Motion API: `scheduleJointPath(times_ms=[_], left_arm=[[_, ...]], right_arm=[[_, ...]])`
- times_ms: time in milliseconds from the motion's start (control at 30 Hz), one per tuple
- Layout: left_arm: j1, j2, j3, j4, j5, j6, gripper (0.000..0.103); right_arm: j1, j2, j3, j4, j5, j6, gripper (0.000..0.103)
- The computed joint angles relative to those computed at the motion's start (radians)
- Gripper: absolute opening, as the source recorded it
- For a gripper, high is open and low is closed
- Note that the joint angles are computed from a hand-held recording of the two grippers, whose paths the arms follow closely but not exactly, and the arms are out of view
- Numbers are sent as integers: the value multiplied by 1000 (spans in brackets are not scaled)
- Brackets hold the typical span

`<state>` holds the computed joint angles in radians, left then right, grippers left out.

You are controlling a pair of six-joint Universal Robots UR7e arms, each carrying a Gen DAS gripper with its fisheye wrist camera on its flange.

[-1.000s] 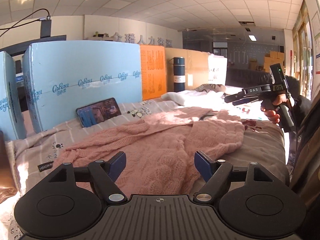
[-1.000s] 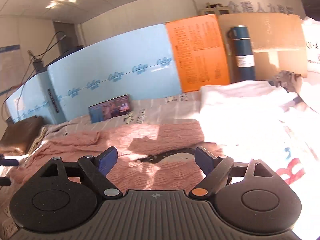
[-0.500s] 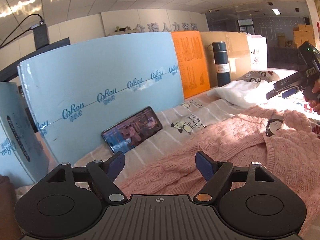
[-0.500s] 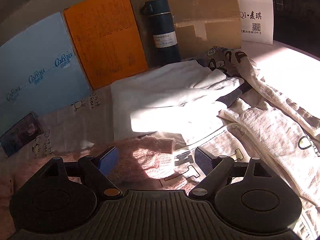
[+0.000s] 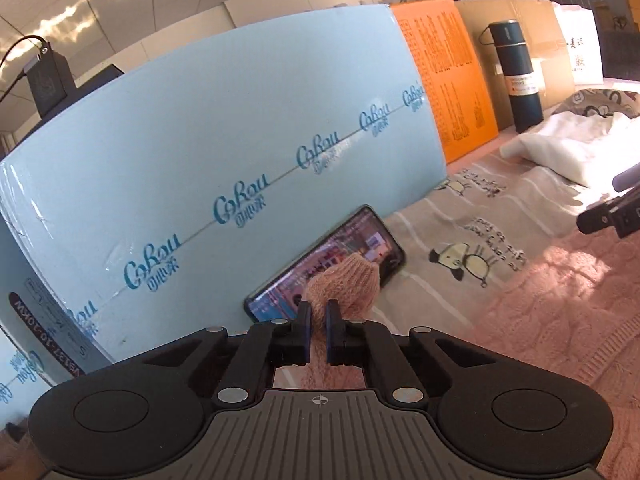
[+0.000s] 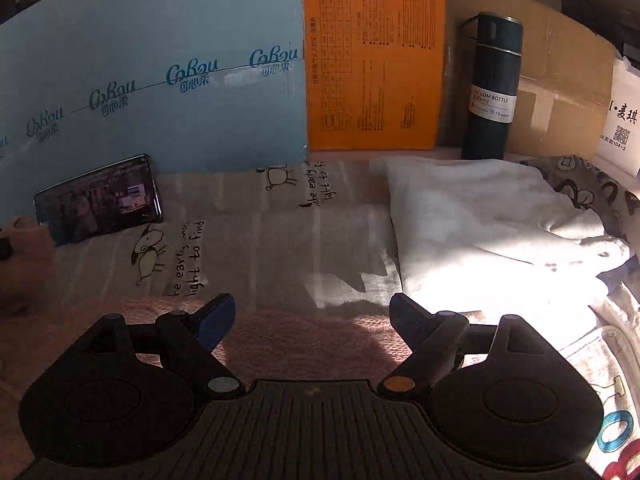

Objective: Fold clothes

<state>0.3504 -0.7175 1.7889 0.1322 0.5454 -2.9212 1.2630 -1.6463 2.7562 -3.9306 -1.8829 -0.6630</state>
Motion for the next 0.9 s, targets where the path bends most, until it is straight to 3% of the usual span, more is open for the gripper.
scheduleJointPath(times_ms=[100,267,467,533,667,733,800,900], left_arm=[[34,4,-36,-112,-60,114,3],[81,82,-117,-52,-53,159,4],[95,148,-118,-81,-129,252,19],[93,133,-102,-102,-141,255,41],[76,43,-63,-69,-126,138,64],[61,-6,-38,-54,-124,89,82],[38,-39,-6,-43,-155,49,90],[-12,-37,23,138,-200,-167,91]], right_arm=[[12,31,-1,-47,-25,-26,83],[32,129,-17,-171,-97,-101,83],[39,197,-28,-253,-142,-161,85],[42,207,-28,-266,-146,-172,87],[52,225,-23,-295,-152,-198,87],[57,224,-16,-301,-146,-205,87],[59,197,0,-277,-124,-197,87],[38,36,39,-67,-26,-139,87]])
